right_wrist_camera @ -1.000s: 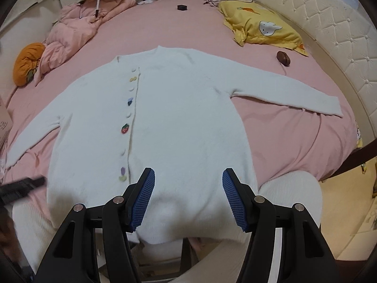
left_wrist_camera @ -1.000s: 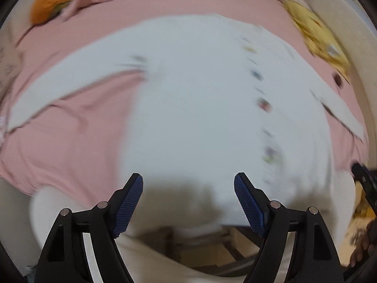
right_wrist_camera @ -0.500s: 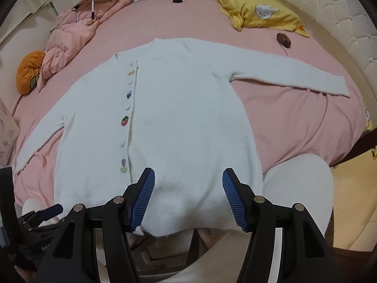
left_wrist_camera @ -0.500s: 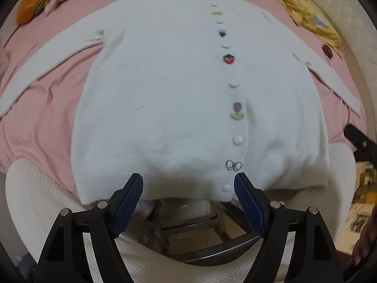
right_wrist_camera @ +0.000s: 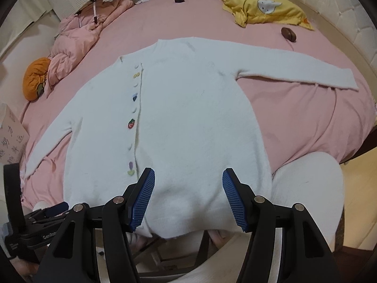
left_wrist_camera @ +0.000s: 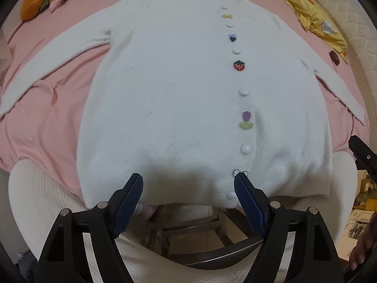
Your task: Fold clothes
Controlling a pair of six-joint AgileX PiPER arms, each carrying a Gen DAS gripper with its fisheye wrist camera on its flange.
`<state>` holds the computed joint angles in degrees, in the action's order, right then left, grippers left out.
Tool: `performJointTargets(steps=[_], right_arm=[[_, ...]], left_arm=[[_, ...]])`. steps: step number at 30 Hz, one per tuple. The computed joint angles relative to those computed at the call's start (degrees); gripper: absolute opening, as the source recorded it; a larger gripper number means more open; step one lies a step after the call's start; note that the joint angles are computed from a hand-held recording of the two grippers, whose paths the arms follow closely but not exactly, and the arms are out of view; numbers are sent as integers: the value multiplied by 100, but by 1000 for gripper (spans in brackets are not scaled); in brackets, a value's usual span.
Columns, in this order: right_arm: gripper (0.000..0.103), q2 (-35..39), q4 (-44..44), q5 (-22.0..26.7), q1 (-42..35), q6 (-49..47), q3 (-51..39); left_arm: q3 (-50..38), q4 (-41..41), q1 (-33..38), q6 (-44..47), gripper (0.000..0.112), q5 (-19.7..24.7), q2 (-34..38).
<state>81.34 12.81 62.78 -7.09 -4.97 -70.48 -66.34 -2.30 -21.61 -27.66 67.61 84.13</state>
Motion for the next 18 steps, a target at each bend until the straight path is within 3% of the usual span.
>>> performJointTargets(steps=[15,18], right_arm=[[61,854,511,-177,-1089,-660,-791],[61,1240,1003,-138,-1589,-995,-1145]], left_arm=[[-457,171,-56,-136,80,63,702],[-423,327,-49,-194,80,-184,851]])
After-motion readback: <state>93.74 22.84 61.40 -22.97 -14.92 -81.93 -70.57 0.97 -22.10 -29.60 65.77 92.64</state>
